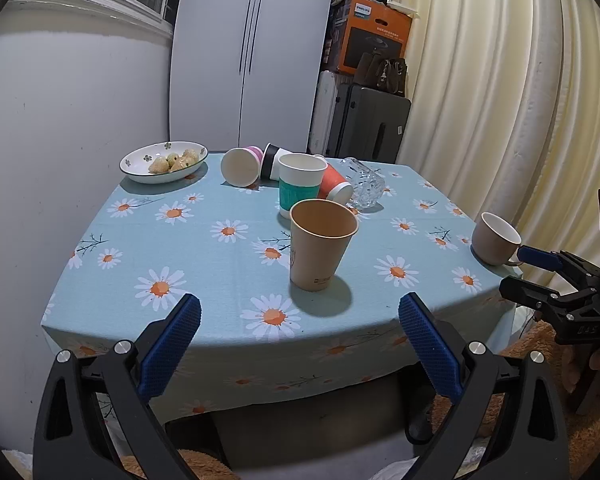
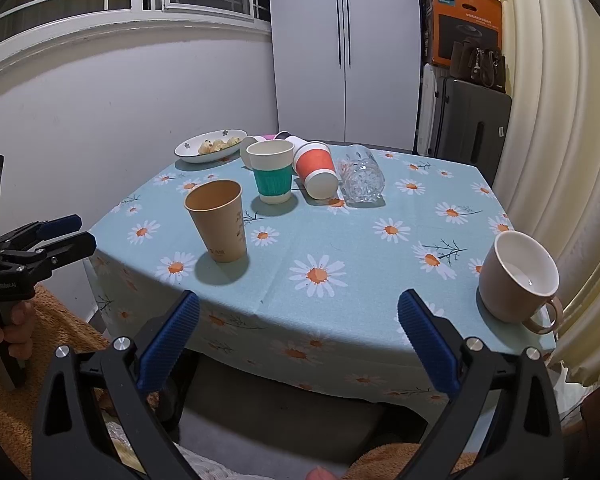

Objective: Flip cup upright

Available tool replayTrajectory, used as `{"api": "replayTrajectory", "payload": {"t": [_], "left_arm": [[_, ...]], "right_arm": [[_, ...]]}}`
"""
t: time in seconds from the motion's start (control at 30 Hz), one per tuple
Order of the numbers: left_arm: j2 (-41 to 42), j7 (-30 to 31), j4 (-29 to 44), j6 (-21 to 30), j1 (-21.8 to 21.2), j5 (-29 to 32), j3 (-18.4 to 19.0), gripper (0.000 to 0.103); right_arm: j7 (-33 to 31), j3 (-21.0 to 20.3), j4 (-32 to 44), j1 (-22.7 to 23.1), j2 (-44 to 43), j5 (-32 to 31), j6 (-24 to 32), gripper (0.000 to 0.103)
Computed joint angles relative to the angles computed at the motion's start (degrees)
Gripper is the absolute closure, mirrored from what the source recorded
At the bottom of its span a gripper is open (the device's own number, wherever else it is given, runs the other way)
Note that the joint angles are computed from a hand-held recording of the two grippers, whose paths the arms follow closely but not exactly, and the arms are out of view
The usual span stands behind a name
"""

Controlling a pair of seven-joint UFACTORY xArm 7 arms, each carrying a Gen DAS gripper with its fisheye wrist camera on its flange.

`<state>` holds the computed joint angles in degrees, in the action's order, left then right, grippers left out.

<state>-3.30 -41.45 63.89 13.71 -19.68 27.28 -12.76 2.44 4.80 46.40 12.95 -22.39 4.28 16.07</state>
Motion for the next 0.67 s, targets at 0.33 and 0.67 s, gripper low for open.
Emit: {"api": "replayTrajectory", "payload": {"t": [0.33, 0.67], "left_arm": [[0.09, -0.41, -0.10, -0.21, 0.01, 0.34, -0.06, 0.006], [-0.01, -1.00, -0.28, -0.09, -0.11, 0.66, -0.16, 0.006]], "right_arm": [[0.19, 0.02, -0.05, -0.05, 0.03, -0.27, 0.03, 0.005], [0.44, 0.14, -0.04, -0.18, 0.09, -0.52, -0.09, 0.005]]}}
